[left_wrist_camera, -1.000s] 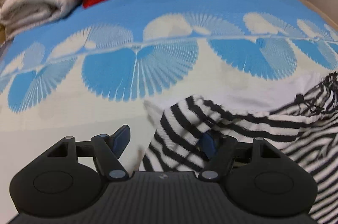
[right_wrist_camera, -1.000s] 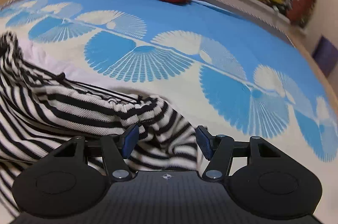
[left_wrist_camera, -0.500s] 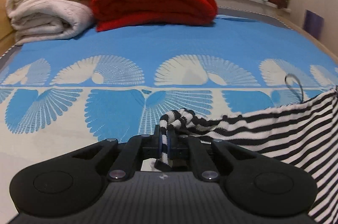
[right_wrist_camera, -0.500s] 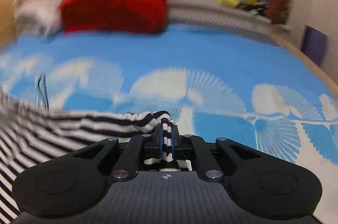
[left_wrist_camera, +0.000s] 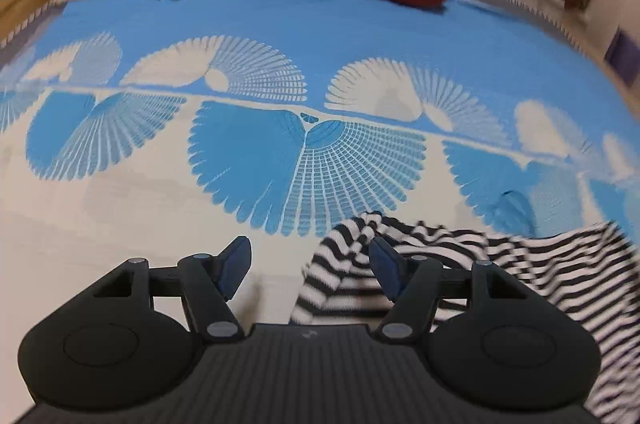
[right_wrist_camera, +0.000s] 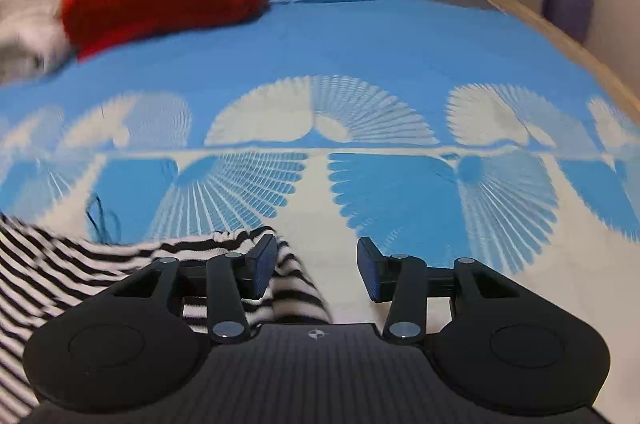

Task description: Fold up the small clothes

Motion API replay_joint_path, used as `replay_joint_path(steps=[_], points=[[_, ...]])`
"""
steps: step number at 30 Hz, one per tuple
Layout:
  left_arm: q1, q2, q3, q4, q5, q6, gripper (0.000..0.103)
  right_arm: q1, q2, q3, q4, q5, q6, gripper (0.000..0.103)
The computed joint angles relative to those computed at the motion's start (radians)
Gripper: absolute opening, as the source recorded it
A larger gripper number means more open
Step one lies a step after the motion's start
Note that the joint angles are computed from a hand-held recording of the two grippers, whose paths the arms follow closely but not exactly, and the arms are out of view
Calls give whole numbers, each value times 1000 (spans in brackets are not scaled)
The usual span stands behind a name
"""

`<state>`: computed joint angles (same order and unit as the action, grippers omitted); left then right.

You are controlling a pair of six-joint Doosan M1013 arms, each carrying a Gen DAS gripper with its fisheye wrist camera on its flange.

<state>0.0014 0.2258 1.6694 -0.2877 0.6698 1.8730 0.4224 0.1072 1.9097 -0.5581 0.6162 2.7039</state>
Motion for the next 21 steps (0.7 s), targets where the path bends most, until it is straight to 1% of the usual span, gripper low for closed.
replay_joint_path(steps=[1,2,4,5,7,8,9,11,13,14,15,16,17,18,20,21], points=[[17,-10,2,-42,27,11,70,-12,-29,18,63,-8,-14,47],[32,-19,-3,-62,77,-1,69,-18,-51,30,115,-7,-30,47],[47,-34,-19,-40,170,-52,68,-26,-90,45,223,19,-85,47],[50,-50,-18,-12,199,-72,68,-21,-106,49,234,38,-82,47],[51,-83,-1,32,218,-61,68,-8,-145,57,254,76,-84,47],[53,-103,14,43,230,-36,68,4,-162,59,260,101,-84,48],[58,-117,29,40,236,-10,68,18,-179,66,259,126,-77,50],[70,-138,70,26,243,41,68,40,-205,83,261,152,-68,53],[87,-137,104,2,270,29,67,59,-223,112,285,170,-62,56],[97,-127,120,-18,294,18,61,56,-225,126,322,171,-71,56],[100,-103,116,3,360,-15,55,44,-227,138,401,184,-109,56],[89,-84,110,64,409,-90,40,28,-225,142,472,205,-150,55],[82,-82,115,96,406,-135,38,24,-227,148,491,204,-155,55],[78,-84,119,108,391,-143,38,23,-228,151,494,204,-148,55],[72,-86,124,107,375,-121,38,20,-225,154,504,200,-148,55],[69,-82,124,113,380,-121,38,17,-220,153,524,203,-170,55]])
